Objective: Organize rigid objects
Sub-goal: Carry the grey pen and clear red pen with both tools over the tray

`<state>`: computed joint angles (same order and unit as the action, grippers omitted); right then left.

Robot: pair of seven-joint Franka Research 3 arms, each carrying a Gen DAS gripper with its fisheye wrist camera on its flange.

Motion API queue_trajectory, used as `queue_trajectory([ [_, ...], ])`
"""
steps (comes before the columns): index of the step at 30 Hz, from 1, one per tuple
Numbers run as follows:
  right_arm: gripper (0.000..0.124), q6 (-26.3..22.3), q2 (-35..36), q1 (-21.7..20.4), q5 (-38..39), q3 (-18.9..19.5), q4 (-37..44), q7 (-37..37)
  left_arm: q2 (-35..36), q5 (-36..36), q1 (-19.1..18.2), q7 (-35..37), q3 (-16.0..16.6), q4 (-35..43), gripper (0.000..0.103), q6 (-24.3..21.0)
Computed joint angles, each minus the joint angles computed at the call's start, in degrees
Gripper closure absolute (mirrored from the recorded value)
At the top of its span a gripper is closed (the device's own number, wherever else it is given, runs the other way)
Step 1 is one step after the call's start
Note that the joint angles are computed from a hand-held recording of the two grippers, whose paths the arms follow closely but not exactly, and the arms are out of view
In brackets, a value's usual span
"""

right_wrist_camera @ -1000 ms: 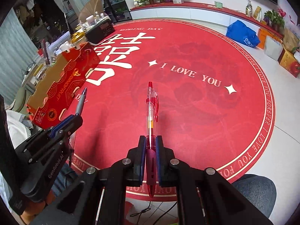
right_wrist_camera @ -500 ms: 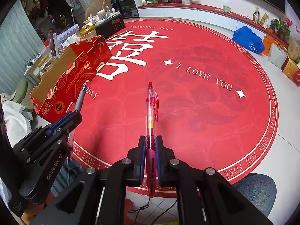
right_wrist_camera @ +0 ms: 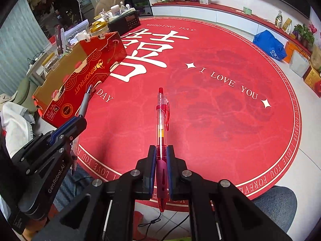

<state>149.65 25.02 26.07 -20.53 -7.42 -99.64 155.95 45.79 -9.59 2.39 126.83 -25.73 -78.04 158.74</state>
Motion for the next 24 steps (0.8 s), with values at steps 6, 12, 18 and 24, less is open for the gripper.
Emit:
queue_trajectory([
  [6,0.113,-0.5,1.0,-0.3,1.1,0.5,1.6,-1.4,0.3,0.0,-0.1,-0.7,0.4,0.5,0.093,-0.5],
  [12,0.113,-1.3,1.9,-0.1,1.7,0.3,3.2,-2.3,0.5,0.0,0.0,-0.7,0.3,0.9,0.092,-0.7],
  [18,0.113,-2.0,3.1,-0.2,2.2,0.3,5.4,-3.8,1.0,-0.7,0.3,-0.7,0.0,2.6,0.093,-1.5],
  [24,0.113,-3.7,8.7,-1.5,3.8,0.7,16.8,-10.3,3.8,-1.2,-0.8,-2.0,1.1,10.6,0.092,-2.5],
])
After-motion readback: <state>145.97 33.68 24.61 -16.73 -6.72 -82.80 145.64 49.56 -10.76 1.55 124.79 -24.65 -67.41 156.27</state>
